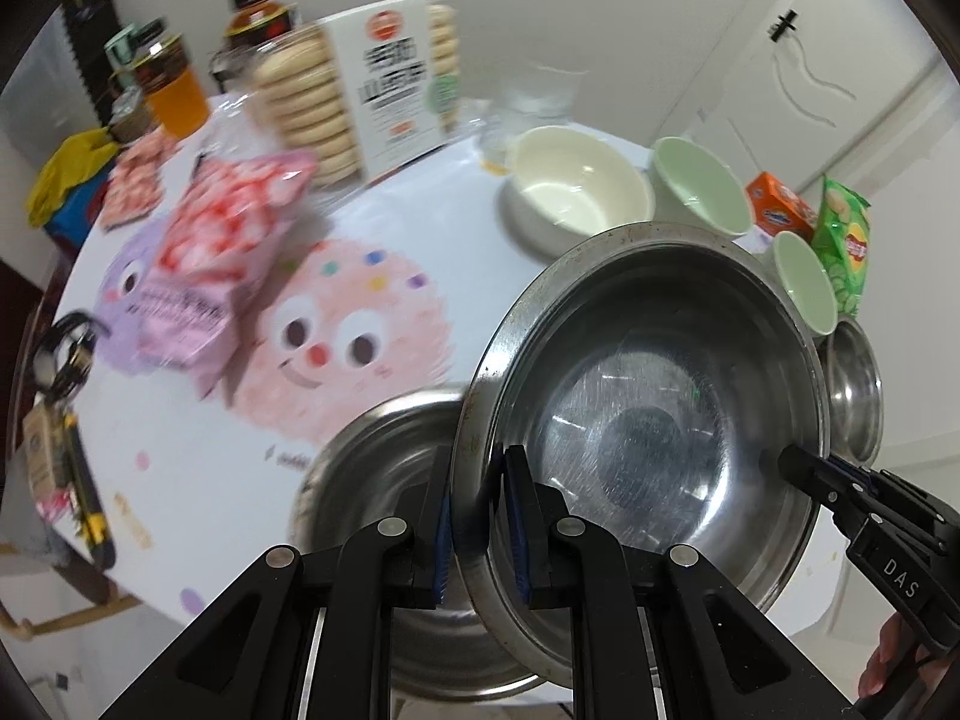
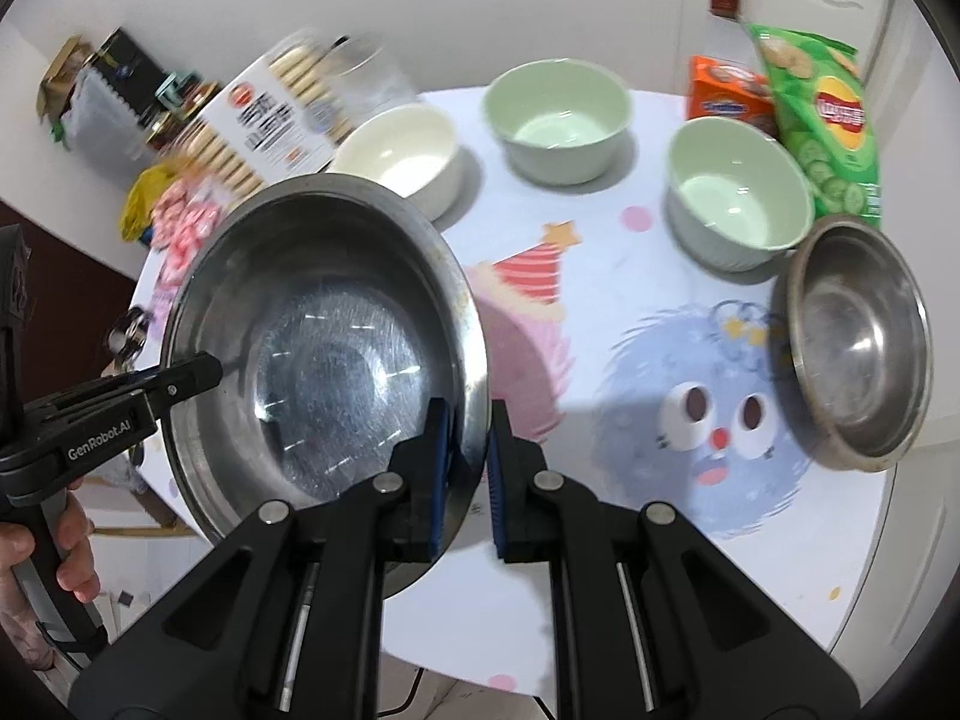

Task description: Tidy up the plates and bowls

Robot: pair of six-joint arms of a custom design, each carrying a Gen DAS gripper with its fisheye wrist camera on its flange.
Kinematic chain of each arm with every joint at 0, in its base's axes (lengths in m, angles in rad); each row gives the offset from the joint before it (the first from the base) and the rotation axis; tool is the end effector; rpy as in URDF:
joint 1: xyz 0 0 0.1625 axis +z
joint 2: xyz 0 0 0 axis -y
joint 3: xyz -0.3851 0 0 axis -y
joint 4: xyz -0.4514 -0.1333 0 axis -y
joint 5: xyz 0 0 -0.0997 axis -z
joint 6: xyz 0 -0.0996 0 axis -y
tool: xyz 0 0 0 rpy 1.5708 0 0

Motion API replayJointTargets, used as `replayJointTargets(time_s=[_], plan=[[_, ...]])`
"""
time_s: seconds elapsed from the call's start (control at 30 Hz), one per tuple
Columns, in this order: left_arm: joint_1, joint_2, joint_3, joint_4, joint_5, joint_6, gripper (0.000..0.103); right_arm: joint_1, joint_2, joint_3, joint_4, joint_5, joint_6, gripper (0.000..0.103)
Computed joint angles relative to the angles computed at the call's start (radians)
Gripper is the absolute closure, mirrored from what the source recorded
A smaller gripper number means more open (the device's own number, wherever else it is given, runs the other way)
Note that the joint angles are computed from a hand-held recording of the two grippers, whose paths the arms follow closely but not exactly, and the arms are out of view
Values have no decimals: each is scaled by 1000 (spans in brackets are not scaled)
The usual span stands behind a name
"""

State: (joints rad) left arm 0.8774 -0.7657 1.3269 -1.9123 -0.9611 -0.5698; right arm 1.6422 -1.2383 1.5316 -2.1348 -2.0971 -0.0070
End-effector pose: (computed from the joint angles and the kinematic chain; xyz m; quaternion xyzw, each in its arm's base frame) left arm -0.3261 -0.6902 0.0877 0.0914 0.9443 -0.0918 0.3025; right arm 0.1313 -0.6693 0.3397 0.0024 -0.9574 0.1385 0.2534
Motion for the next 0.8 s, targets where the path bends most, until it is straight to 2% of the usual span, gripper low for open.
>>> replayJointTargets(time_s=[0.37,0.8], plan=[[35,-120,141,20,30,-54,87,44,58,26,23,-4,6,89],[58,-133,187,33,45,-50,85,59,97,42,47,-67,24,88]])
